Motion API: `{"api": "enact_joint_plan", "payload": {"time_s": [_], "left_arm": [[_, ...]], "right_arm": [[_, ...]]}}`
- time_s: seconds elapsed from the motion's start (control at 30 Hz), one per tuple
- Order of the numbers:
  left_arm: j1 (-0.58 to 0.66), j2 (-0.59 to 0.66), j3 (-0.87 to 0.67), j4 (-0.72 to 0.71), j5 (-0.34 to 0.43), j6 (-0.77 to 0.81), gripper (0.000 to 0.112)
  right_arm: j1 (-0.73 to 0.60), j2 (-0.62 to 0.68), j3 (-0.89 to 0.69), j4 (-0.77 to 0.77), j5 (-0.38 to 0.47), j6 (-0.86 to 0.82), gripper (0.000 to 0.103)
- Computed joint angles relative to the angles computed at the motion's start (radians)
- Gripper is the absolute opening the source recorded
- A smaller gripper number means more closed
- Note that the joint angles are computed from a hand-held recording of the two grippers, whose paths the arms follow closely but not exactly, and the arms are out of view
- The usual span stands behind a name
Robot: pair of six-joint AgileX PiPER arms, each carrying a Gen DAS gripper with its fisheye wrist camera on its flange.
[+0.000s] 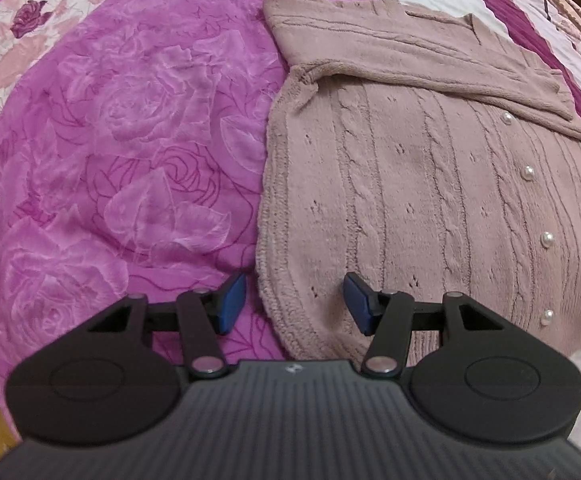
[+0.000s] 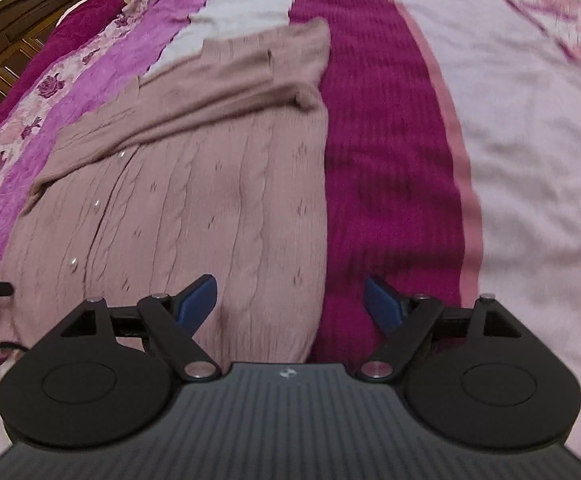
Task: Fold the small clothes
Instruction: 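Move both grippers to the cardigan hem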
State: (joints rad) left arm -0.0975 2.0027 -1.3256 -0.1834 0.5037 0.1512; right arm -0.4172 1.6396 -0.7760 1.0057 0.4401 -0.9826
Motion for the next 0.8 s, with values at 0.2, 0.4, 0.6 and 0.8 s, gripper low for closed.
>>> {"api": "enact_joint_plan", "payload": {"time_s": [0.2,0.4,0.6,0.8], "left_arm": [[0.023,0.063,-0.085,-0.124,0.11,0.079,0.055],[0.015,0.073,-0.11,-0.199,0.187,0.231,0.056],[-0.017,0.098,-0.112,-0.139,0.149,0.181,0.056],[-0.016,0.096,-0.096,-0.18,0.129,0.232,0.054]], "right_arm": [[-0.03,0.009,0.01,-0.034,0.09,-0.052,0.086],[-0.075,0.019,-0.03,-0.075,0.199,-0.072,0.086],[-0.034,0.095,-0.073,-0.087,0.159,-0.085,0.085],[-0.03,0.063,-0.089,-0.158,0.18,-0.059,0.049]]}}
